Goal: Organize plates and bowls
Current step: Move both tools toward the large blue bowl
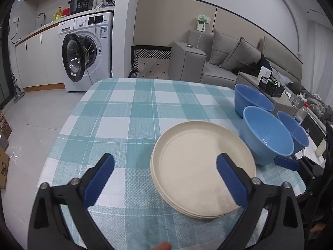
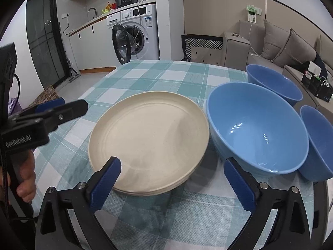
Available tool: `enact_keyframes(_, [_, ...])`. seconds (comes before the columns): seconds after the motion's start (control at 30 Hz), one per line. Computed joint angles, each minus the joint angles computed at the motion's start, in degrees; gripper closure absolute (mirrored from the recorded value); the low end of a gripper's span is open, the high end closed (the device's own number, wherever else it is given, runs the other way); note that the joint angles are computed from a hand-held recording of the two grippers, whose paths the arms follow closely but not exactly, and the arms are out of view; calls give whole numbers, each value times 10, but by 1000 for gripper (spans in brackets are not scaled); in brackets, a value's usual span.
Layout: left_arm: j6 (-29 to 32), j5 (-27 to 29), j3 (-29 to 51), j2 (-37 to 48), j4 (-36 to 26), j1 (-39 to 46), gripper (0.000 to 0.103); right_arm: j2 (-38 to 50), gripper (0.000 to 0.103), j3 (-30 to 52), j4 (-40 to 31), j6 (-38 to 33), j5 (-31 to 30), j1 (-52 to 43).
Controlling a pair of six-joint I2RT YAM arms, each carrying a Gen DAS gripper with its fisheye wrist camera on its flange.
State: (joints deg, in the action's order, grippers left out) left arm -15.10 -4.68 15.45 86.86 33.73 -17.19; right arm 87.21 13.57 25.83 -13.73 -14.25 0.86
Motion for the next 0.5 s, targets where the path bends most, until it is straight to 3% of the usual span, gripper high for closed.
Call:
enact_keyframes(0.23, [-7,-44,-4,-55,-39,-46,0,-95,1,-18,-76,-36,-60,-70])
enact_keyframes(0.5, [-21,-108,4,-83,-72,-116,0,-222,1,-8,-213,-120,-179,-239])
